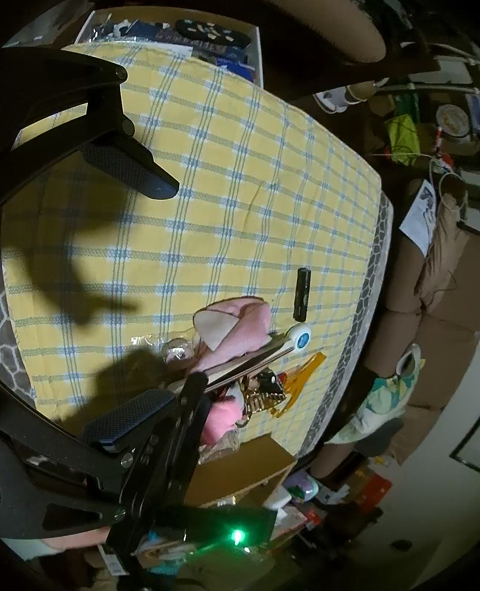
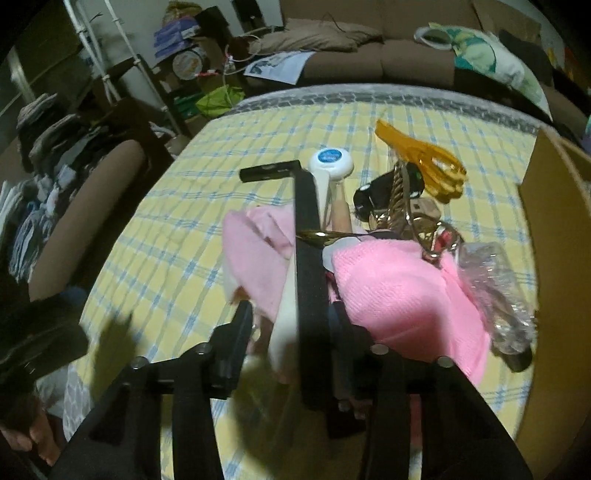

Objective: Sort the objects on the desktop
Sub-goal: 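Grasp the pink cloth from the pile with the right gripper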

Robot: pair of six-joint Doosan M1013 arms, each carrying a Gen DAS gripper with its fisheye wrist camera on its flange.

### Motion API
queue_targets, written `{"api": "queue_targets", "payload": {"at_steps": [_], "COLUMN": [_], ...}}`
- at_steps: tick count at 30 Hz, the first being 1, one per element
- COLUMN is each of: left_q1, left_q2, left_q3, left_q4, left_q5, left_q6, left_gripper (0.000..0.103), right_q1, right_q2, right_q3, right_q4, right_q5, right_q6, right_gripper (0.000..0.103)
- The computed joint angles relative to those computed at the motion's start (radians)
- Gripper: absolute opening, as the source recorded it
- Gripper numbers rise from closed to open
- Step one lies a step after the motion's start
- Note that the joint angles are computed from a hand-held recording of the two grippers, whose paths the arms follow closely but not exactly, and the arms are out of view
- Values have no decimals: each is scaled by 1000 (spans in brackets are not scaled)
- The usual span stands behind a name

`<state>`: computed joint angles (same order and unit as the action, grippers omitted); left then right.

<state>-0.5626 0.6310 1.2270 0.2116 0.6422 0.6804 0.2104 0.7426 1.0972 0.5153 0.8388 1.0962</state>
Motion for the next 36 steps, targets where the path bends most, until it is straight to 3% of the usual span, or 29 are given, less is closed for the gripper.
{"api": "queue_targets", "payload": {"at_steps": [4, 6, 8, 13, 20, 25, 29, 31, 33, 36], "left_q1": [8, 12, 19, 35, 41, 56, 61, 61, 60, 61], "left_q2": [9, 10, 8, 4, 21, 40, 46, 47, 45, 45], "left_q3": [-5, -3, 8, 33, 28, 51, 72, 71, 69, 71], "left_q4": [-73, -114, -175, -346, -527, -869, -1057, -1077, -1085, -1168], "left_q5": [-5, -17, -44, -109, -112, -131, -154, -158, -160, -167], "left_q6": [52, 78, 112, 196, 331, 548, 681, 698, 722, 809], "left_gripper": [103, 103, 103, 103, 103, 103, 97, 89, 62, 41], "right_q1": [6, 2, -11, -39, -59, -75, -80, -76, -73, -72], "right_q2": [21, 22, 25, -2, -58, -75, -77, -85, -94, -99], "right_q3": [-24, -24, -30, 6, 90, 142, 159, 162, 166, 168], "right_q4": [-33, -36, 23, 142, 244, 354, 408, 403, 399, 404], "right_q5": [9, 8, 35, 74, 171, 231, 273, 273, 268, 278], "right_q6": [33, 44, 30, -10, -78, -102, -109, -133, -155, -181], "right_gripper": [48, 25, 20, 19, 19, 19, 19, 20, 20, 20]}}
